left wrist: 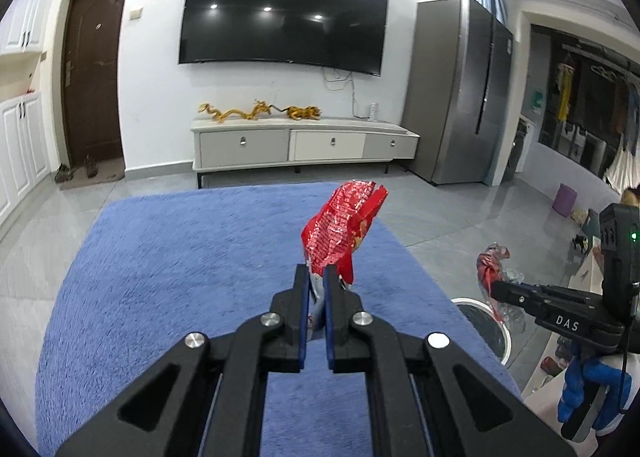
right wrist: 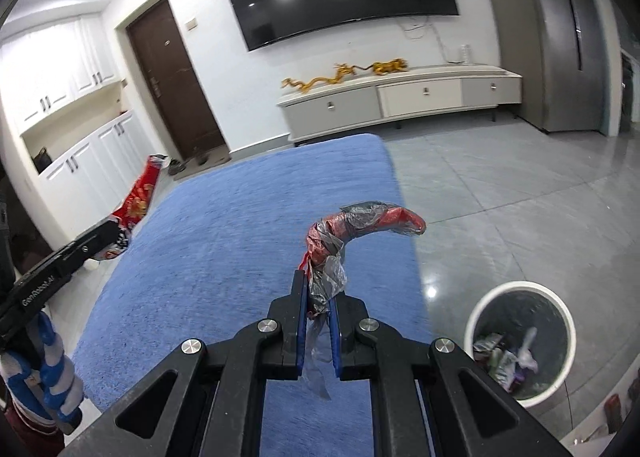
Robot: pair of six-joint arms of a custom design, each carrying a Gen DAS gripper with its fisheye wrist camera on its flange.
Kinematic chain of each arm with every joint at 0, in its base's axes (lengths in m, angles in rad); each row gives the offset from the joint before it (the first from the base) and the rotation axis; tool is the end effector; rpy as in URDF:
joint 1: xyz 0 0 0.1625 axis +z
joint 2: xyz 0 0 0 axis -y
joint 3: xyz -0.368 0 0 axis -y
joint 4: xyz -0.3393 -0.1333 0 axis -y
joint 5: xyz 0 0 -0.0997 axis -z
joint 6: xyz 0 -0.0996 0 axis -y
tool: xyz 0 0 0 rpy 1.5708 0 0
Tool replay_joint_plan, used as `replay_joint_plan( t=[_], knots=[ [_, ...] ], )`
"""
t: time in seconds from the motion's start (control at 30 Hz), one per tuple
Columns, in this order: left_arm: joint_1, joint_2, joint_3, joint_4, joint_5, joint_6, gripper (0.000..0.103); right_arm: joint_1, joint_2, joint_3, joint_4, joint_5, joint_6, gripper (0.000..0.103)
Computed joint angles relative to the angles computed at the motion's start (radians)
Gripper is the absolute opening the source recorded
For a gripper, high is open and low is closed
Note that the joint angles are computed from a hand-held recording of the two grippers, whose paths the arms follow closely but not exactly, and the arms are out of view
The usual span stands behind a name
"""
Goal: Collect trash
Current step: 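Carry both held wrappers over the white trash bin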
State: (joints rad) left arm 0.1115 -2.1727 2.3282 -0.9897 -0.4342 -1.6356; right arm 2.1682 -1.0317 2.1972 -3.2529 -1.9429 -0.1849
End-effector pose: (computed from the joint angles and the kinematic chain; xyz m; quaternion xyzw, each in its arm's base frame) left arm -0.1466 -0.2415 0.3153 0.1238 0.8003 -0.4949 0.3151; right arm 0.3363 -0.3218 0.1351 0.3186 -0.8964 0.2823 0.1236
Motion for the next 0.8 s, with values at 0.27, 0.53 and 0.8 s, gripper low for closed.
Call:
replay_joint_plan(
  t=[0.27, 0.53, 0.8],
  knots=[
    [0.093, 0.206, 0.054, -0.519, 0.030, 0.376, 0.006, -0.102, -0.118, 0.087, -0.062, 0.011, -0.025, 0.009],
    [0.205, 0.502, 0.071, -1.135, -0.001, 0.806, 0.006, -0.223, -0.188, 0.147, -0.124, 0.025, -0.052, 0.009],
    [0.324, 0.852, -0.015, -1.596, -0.101, 1.139, 0.006, -0.367, -0.224, 0.177, -0.148, 0.062, -0.046, 0.009]
  ],
)
